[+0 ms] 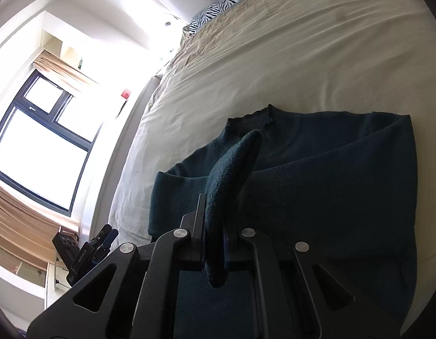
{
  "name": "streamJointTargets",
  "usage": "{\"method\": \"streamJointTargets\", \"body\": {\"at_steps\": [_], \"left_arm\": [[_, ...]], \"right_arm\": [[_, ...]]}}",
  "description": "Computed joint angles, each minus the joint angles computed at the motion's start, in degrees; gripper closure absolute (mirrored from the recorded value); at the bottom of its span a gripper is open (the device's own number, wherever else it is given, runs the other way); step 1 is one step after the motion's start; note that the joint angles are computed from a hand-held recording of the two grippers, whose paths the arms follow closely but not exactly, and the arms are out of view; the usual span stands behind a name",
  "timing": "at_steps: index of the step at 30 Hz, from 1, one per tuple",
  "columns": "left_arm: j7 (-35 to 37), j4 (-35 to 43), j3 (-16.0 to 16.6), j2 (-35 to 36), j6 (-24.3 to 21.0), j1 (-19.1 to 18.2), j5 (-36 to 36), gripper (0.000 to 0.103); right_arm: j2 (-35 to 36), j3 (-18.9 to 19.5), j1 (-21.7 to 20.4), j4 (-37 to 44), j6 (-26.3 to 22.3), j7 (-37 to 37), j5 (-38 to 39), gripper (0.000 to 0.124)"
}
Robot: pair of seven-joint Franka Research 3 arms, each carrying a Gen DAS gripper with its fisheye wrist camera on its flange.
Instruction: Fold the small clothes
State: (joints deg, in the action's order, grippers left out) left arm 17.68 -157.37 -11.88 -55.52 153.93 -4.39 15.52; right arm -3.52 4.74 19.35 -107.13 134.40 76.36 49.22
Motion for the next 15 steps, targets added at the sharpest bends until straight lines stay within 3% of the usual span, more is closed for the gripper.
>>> {"method": "streamJointTargets", "body": {"at_steps": [4, 7, 11, 15], "left_arm": [[-1.37, -0.67, 0.16, 1.44, 1.77, -0.87, -1.32, 0.042], [-2.57, -1.47, -0.01, 1.79, 3.37, -1.58, -2.22, 0.042], [-2.77, -2.35, 0.05, 0.18, 2.8, -2.08, -2.29, 0.042], [-2.79, -3.4, 0.75, -2.05, 1.96, -1.62, -2.36, 0.042]], "right_arm": [[0.54, 1.73, 2.18, 5.04, 0.16, -2.68, -1.14, 0.117], [5.74, 3.51, 3.99, 15.28, -2.42, 3.5, -10.22, 0.117], [13.21, 5.31, 6.56, 29.76, -5.91, 8.06, -16.09, 0.117], [14.25, 6.24, 8.19, 34.4, -5.63, 7.89, -17.58, 0.117]]}}
